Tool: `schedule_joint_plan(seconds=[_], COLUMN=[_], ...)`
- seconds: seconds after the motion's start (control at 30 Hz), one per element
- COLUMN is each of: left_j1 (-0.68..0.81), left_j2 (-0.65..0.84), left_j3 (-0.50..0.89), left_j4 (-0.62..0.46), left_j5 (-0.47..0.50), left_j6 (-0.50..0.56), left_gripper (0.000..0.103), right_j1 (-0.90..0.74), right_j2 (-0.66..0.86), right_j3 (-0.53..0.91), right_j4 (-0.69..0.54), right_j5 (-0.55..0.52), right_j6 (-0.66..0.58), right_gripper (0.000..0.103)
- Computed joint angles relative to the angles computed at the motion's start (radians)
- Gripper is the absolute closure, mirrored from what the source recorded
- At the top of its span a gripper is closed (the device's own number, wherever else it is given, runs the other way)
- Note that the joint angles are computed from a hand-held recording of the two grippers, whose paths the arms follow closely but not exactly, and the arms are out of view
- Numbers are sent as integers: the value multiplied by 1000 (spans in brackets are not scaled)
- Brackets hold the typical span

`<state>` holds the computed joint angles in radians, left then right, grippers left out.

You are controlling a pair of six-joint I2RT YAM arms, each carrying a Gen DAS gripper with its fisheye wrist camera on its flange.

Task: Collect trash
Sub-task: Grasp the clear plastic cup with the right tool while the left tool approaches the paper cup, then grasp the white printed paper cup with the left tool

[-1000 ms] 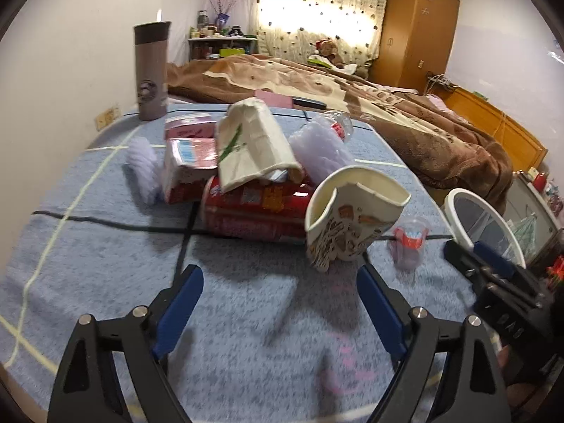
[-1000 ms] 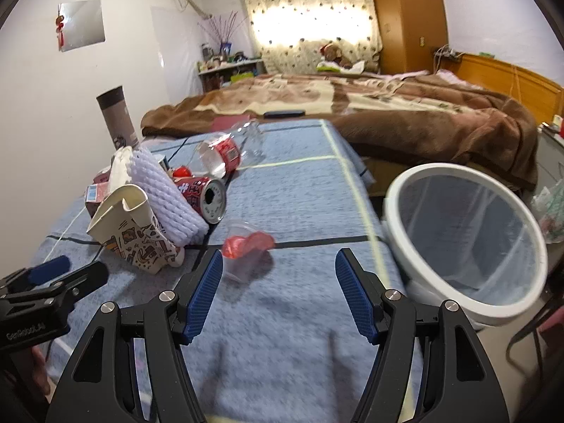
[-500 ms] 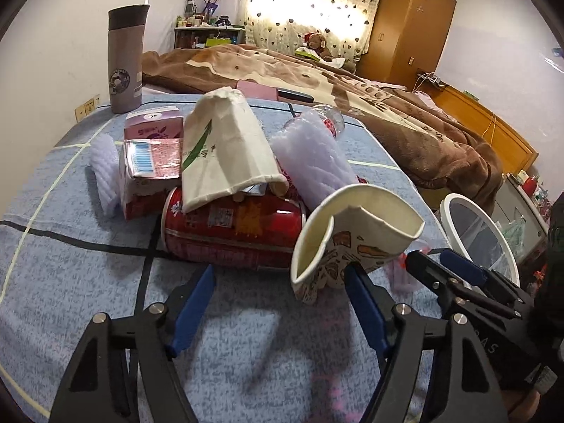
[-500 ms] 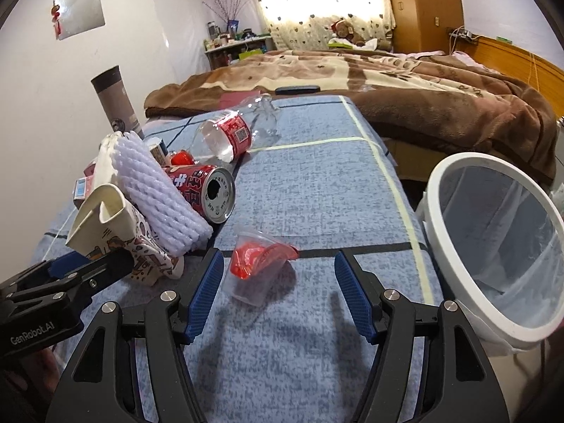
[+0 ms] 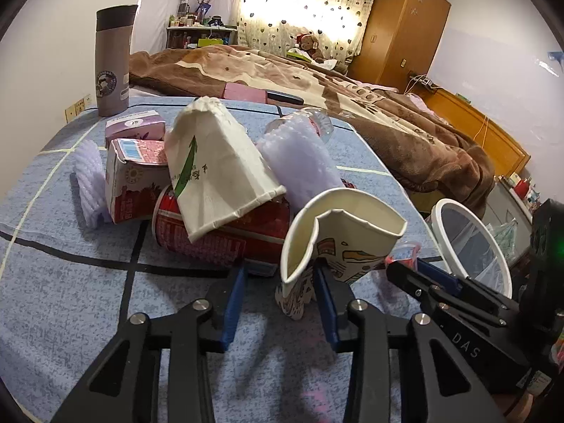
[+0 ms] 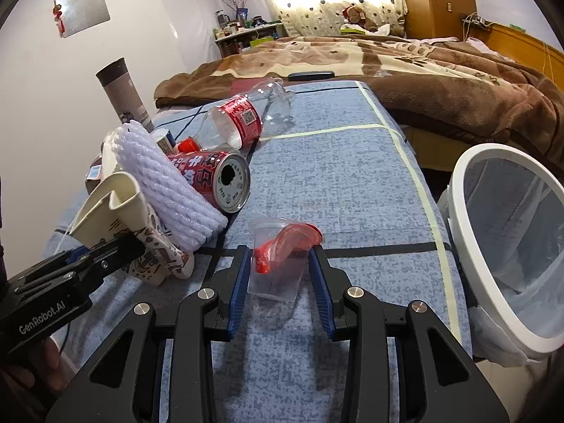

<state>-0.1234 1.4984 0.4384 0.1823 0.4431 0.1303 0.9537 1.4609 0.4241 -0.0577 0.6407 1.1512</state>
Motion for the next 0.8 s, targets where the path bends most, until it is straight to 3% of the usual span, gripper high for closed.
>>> schedule_joint_plan(seconds=[0.27, 0.57, 0.8], left_j1=[-12, 5, -71], left_j2=[-8, -106, -23], left_j3=[6, -16, 0], left_j4=[-24, -90, -24], left_j5=[23, 68, 17], left_j6=[5, 21, -11], left_gripper=[82, 87, 86], right_j1=[-1, 45, 55], right_j2=[-17, -82, -113], right_j3=[-20, -33, -50], right_j4=[30, -42, -65], right_j5=[9, 70, 80], right_j6=[-5, 43, 70], right_gripper=[68, 68, 68])
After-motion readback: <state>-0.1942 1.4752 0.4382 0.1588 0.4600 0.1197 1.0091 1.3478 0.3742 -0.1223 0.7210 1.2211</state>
